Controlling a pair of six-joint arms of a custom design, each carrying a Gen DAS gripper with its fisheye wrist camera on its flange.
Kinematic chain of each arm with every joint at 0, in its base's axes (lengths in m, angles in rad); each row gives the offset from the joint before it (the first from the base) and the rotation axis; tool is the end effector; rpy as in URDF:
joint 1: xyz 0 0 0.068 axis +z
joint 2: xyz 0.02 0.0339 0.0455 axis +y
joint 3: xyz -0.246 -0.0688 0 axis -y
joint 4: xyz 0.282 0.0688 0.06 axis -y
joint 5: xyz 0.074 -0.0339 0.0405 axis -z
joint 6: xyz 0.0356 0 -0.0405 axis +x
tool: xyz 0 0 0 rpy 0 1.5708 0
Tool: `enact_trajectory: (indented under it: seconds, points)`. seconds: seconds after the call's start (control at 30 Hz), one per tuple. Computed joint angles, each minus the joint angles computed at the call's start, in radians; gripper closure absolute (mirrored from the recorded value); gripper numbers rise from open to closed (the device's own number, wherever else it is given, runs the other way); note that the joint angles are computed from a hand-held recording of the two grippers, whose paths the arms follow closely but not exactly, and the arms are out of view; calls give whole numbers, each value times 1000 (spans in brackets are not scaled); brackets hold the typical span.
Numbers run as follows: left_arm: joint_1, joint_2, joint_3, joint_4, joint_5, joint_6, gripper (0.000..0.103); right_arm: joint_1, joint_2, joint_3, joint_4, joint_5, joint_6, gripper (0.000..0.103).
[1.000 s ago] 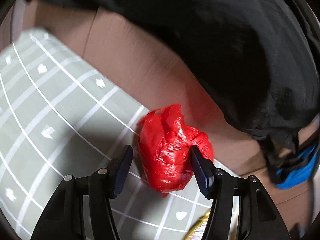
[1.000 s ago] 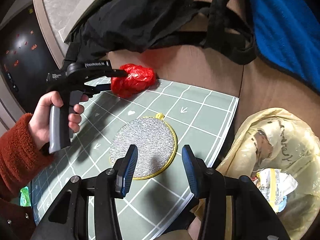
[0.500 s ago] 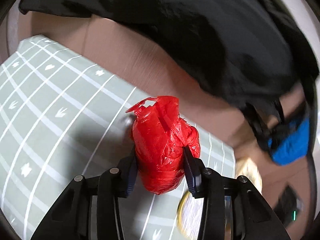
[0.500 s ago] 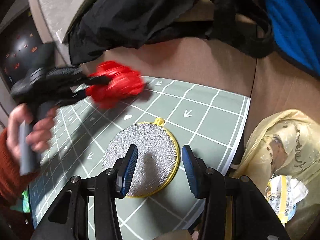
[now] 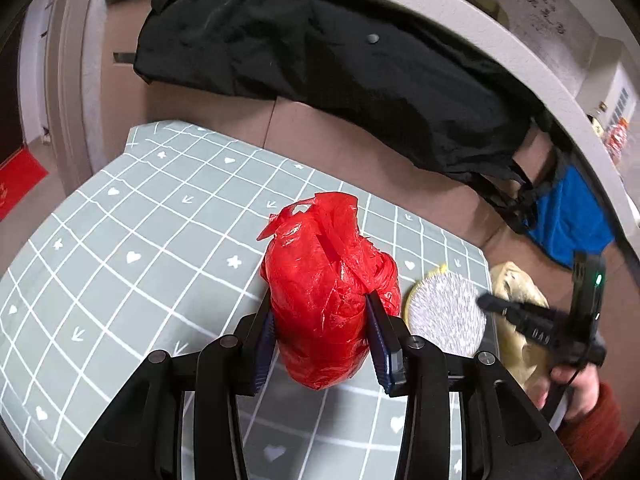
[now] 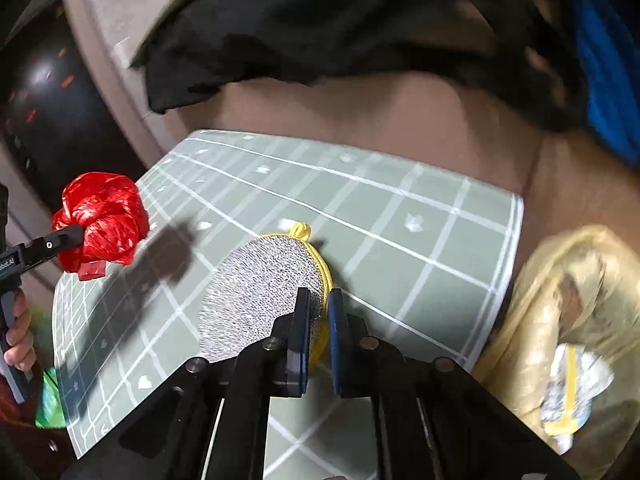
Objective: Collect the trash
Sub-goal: 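Grasp the silver glitter sponge with the right tool while the left holds the red bag, then carry the red bag and glitter sponge with both tools over the yellow bag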
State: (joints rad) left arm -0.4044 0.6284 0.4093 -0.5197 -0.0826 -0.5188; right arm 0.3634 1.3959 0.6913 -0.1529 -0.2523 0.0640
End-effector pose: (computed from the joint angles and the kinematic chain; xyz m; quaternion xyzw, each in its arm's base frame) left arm 0.1760 -0.0721 0.1817 -0.0689 0.9115 -0.1460 0.3783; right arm 0.2790 0.1156 0.1368 -0.1821 0.9127 0.1887 0.3135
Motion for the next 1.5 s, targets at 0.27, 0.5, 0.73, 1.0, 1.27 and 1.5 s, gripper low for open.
enact_trajectory:
  seconds: [0.27,0.5,0.73,1.0,1.27,1.5]
  points:
    - [-82,-127,-94,-84,54,-9,61,190,-172,26,-125,126,-6,95]
    - [-150,-183,-155,-119,27,-62,61,346,-189,42,-154,126,25,94]
    - [-190,-250,-166,-172,-28,-79,61,386,-79,50,-120,179,42,79]
    - [-230,-214,-142,-168,-98,-87,61,322,-49,20,-42,97,82,90]
    - [-339,-88,-36,-124,-266,-99,61,323,-180,-17,-83,137,18,89]
    - [-473,70,141,-67,-486,-72,61,252,-384,-51,-137,129,-5,89]
